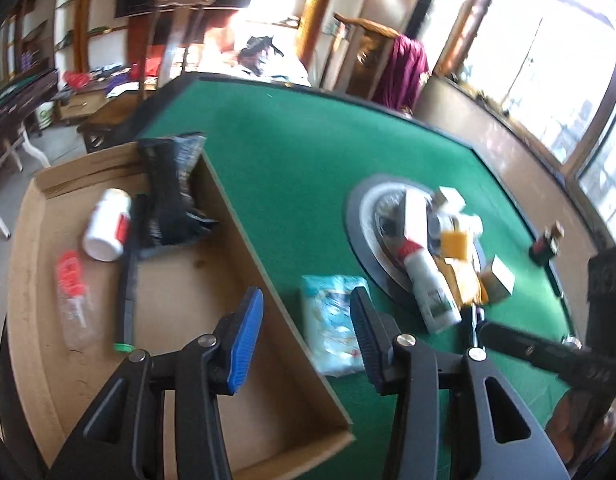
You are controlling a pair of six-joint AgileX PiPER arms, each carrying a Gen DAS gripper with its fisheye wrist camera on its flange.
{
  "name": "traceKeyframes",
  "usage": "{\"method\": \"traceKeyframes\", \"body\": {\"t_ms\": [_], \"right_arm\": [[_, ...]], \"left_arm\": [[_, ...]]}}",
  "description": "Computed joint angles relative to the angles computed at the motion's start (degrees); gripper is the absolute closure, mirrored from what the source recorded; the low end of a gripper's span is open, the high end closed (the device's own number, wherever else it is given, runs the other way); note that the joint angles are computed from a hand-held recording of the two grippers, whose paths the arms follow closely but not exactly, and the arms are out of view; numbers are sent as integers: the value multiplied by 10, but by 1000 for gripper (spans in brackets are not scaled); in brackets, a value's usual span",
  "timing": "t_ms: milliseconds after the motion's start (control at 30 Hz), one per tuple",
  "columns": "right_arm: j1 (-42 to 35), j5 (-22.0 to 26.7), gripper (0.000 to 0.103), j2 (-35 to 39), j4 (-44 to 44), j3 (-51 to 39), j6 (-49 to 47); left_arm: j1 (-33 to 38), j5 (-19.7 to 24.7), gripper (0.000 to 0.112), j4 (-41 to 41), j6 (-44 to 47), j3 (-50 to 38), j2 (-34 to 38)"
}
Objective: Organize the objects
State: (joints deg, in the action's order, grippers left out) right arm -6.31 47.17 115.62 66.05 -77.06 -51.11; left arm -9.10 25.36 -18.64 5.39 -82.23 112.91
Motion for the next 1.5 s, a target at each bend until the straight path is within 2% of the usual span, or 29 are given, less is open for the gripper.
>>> {"method": "traceKeyframes", "body": {"t_ms": [67, 167, 200, 267, 433, 567, 667, 700, 733, 833, 933, 1000, 1100, 1200, 1300, 1333, 1500], "right_arm": [[-26, 5, 60, -8, 15, 17, -20], [-58, 10, 59, -13, 21, 30, -37], [-65, 15, 59, -14, 23, 31, -38], [-88, 37, 59, -8, 21, 21, -38], [-111, 67, 45, -13, 32, 21, -31], [-120, 80, 43, -13, 18, 16, -13], [-110, 68, 40, -4, -31, -3, 32], [-103, 62, 40, -3, -54, -6, 47], [-97, 52, 40, -3, -76, -7, 58], [-70, 23, 40, -7, -136, -5, 92], [-42, -25, 40, -24, -167, 17, 94], [-16, -63, 40, -34, -204, 31, 96], [25, -103, 40, -35, -272, 41, 118], [45, -155, 39, -45, -326, 61, 137], [42, -165, 39, -42, -345, 60, 140], [38, -163, 39, -42, -349, 58, 143], [18, -150, 39, -44, -325, 67, 116]], "left_arm": [[-26, 14, 64, 64, -58, -19, 13], [-54, 46, 57, 169, -162, -53, 36], [-62, 59, 52, 208, -198, -67, 47], [-81, 94, 47, 277, -262, -101, 68], [-115, 189, 36, 373, -332, -189, 120], [-137, 269, 30, 422, -363, -268, 178], [-146, 293, 31, 449, -390, -296, 208], [-150, 296, 36, 459, -403, -297, 211], [-152, 285, 45, 469, -421, -283, 205], [-154, 250, 59, 480, -472, -228, 171], [-155, 206, 64, 451, -475, -181, 138], [-160, 190, 64, 436, -461, -170, 131], [-169, 188, 63, 462, -452, -172, 139], [-151, 176, 62, 424, -421, -166, 139], [-134, 181, 62, 420, -424, -160, 139], [-126, 168, 62, 409, -420, -147, 133], [-69, 114, 62, 239, -287, -100, 94]]}}
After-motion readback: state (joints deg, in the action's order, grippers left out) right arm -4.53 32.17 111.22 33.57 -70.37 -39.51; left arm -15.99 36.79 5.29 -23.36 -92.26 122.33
